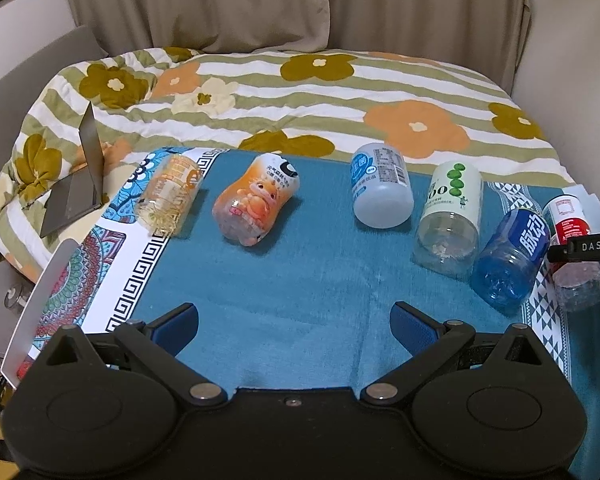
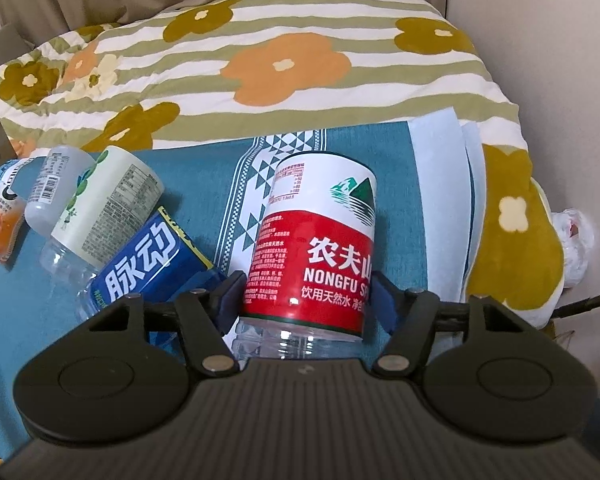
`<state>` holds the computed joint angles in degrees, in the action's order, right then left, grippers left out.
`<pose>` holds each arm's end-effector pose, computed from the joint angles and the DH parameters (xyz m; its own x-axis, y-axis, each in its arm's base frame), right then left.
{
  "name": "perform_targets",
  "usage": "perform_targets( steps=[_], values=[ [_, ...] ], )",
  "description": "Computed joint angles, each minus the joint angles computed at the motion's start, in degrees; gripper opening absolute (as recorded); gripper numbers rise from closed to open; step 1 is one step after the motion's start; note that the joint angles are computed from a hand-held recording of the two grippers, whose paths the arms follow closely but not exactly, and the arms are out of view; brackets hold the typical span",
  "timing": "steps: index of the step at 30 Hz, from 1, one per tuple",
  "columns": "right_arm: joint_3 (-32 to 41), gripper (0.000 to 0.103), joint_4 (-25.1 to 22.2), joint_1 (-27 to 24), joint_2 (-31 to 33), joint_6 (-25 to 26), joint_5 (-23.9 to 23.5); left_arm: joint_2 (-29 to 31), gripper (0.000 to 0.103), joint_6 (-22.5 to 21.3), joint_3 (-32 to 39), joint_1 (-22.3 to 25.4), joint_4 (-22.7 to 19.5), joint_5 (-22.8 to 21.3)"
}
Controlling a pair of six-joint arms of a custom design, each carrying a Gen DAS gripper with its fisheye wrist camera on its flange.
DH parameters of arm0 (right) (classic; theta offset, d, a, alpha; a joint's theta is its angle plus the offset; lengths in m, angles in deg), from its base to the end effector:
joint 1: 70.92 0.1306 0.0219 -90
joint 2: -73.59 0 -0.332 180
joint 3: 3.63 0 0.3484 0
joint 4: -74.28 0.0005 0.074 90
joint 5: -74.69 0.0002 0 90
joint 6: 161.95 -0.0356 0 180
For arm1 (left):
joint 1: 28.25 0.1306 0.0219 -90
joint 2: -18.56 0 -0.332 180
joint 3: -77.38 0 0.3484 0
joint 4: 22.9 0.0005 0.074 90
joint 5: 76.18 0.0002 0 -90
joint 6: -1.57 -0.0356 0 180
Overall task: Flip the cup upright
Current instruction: 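Reach the right tool to the red-labelled cup and close on it, then lift the red-labelled cup with the right tool and carry it toward the left tool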
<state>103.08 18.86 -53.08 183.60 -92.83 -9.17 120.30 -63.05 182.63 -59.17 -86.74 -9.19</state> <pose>0.5153 0.1613 0.3289 -0.8498 0.0988 -0.5177 0.0548 0.9935 0.0996 0.4272 -0.2402 0.3841 -0.8050 0.0223 -0.5928 -0.0422 0.9946 0.0947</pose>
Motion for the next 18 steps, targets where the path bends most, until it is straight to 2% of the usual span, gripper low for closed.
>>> perform_targets(
  steps=[8, 18],
  values=[
    [-0.09, 0.080, -0.89, 1.10, -2.85, -0.70, 1.49, -2.19, 0.103, -0.20, -0.69, 0.27, -0.16, 0.04],
    [0.09, 0.080, -3.66, 6.06, -7.19, -4.50, 4.80, -6.73, 0.103, -4.61, -3.99, 2.92, 2.15, 2.59]
  ],
)
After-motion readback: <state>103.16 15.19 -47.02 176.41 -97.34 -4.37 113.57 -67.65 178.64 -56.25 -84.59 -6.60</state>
